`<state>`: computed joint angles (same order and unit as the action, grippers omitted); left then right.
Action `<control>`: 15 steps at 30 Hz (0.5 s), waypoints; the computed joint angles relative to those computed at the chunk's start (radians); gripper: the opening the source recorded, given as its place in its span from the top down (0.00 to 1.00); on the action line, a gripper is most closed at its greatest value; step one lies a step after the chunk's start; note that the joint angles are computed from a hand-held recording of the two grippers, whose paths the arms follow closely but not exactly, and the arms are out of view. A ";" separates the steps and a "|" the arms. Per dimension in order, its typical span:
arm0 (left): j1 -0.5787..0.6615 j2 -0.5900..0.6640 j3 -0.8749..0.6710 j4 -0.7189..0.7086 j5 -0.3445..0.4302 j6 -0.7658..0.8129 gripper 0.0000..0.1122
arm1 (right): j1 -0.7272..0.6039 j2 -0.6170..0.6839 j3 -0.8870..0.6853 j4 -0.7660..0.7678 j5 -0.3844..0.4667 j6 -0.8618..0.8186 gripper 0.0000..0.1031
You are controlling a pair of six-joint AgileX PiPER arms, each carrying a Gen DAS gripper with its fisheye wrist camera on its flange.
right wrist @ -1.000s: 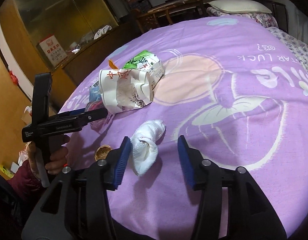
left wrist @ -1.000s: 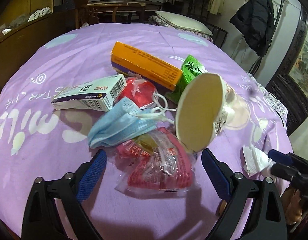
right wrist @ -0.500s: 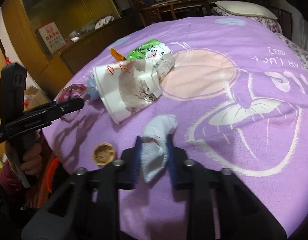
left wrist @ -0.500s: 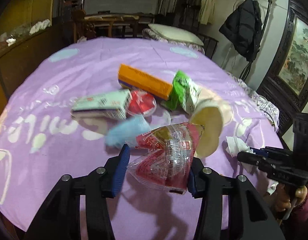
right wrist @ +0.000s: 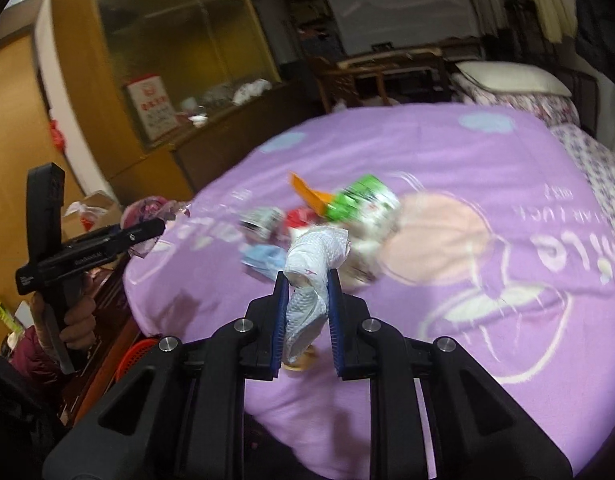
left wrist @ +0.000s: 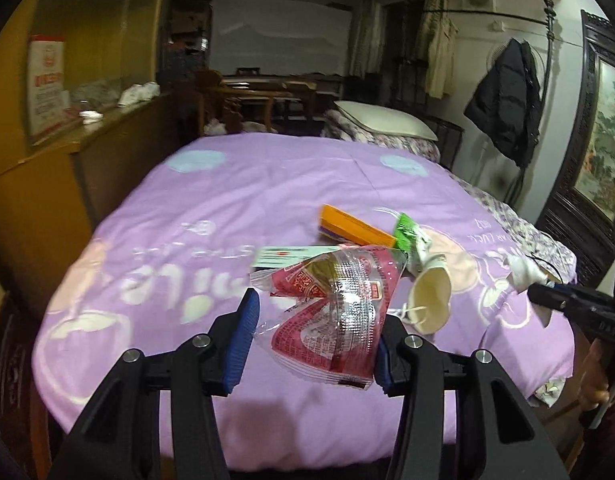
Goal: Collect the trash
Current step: 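Grasp the clear candy wrappers with the left tool while the right tool grasps the white tissue, then release the wrappers and tissue into the red wastebasket with both tools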
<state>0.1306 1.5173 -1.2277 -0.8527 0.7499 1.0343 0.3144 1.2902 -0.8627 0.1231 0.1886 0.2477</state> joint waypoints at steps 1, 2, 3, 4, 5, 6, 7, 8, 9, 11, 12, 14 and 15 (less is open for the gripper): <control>0.043 -0.024 0.014 -0.008 0.017 0.019 0.56 | 0.028 0.003 -0.022 -0.043 0.009 0.039 0.80; 0.075 -0.037 0.021 -0.014 0.032 0.034 0.56 | 0.045 0.004 -0.032 -0.073 0.013 0.068 0.80; 0.103 -0.049 0.028 -0.019 0.045 0.047 0.56 | 0.067 0.008 -0.044 -0.115 0.018 0.110 0.80; 0.155 -0.067 0.039 -0.027 0.069 0.070 0.56 | 0.091 0.016 -0.065 -0.133 0.026 0.127 0.80; 0.191 -0.075 0.045 -0.034 0.083 0.089 0.56 | 0.114 0.024 -0.082 -0.151 0.032 0.144 0.80; 0.224 -0.083 0.052 -0.039 0.096 0.106 0.56 | 0.134 0.033 -0.099 -0.163 0.037 0.154 0.80; 0.273 -0.090 0.059 -0.044 0.116 0.129 0.56 | 0.159 0.046 -0.122 -0.170 0.043 0.158 0.80; 0.320 -0.095 0.064 -0.050 0.137 0.150 0.56 | 0.185 0.062 -0.148 -0.184 0.053 0.168 0.80; 0.363 -0.092 0.061 -0.053 0.159 0.166 0.56 | 0.205 0.073 -0.163 -0.205 0.058 0.187 0.80; 0.471 -0.087 0.064 -0.050 0.197 0.208 0.56 | 0.256 0.111 -0.219 -0.233 0.079 0.207 0.80; 0.501 -0.081 0.068 -0.053 0.203 0.226 0.56 | 0.277 0.132 -0.246 -0.240 0.088 0.211 0.80; 0.589 -0.055 0.063 -0.040 0.222 0.259 0.56 | 0.319 0.193 -0.321 -0.173 0.110 0.142 0.80; 0.626 -0.047 0.065 -0.034 0.230 0.271 0.56 | 0.330 0.212 -0.343 -0.155 0.117 0.126 0.80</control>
